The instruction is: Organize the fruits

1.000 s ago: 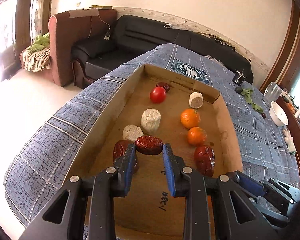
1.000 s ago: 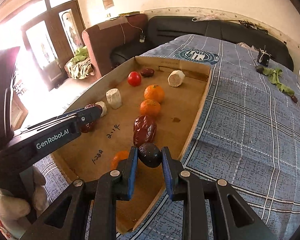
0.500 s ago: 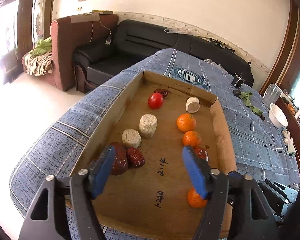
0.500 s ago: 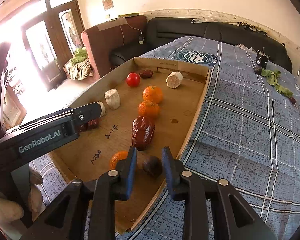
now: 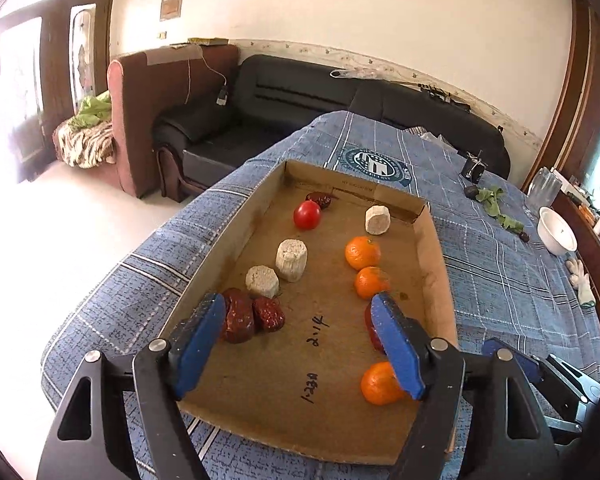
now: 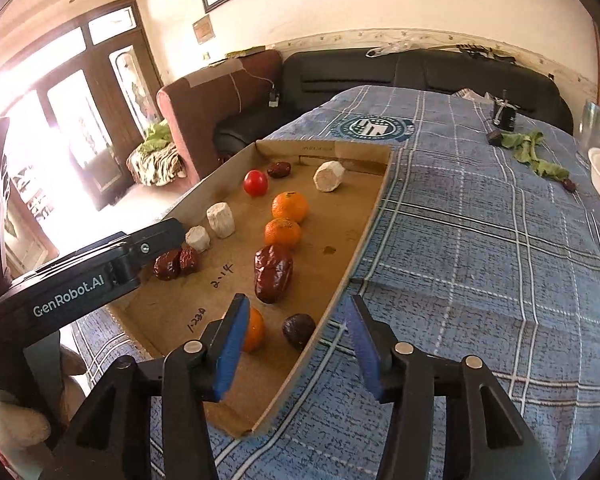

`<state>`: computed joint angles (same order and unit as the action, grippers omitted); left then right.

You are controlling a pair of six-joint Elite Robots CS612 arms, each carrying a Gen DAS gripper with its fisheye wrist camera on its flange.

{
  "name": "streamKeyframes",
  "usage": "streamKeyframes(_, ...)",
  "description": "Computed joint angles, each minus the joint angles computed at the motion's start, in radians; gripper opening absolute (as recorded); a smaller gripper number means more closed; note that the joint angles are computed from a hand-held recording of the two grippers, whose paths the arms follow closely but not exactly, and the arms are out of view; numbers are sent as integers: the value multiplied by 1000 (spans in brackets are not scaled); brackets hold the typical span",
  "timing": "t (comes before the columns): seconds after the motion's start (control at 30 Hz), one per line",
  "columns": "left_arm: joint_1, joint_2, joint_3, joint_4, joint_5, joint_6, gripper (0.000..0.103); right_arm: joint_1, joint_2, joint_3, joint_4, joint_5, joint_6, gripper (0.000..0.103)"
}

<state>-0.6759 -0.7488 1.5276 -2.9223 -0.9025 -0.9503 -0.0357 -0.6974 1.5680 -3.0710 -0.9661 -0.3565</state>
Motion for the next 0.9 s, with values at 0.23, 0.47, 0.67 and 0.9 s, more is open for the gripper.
streamKeyframes(0.23,-33,-9,-8,63,118,-24,92,-20,-9,31,-56,6,43,72)
streamKeyframes(0.47,-61,-14,-7,73,198,-37,93,-36,-17,61,-126,-14,84,76)
streamKeyframes(0.67,-58,-23,-6,130,173,-66,93,-55,-22,87,-177,-16,111,81)
streamKeyframes(0.9,-26,-62,66,194,100,-270,93,-80,-15,104,-227,-15,152,83)
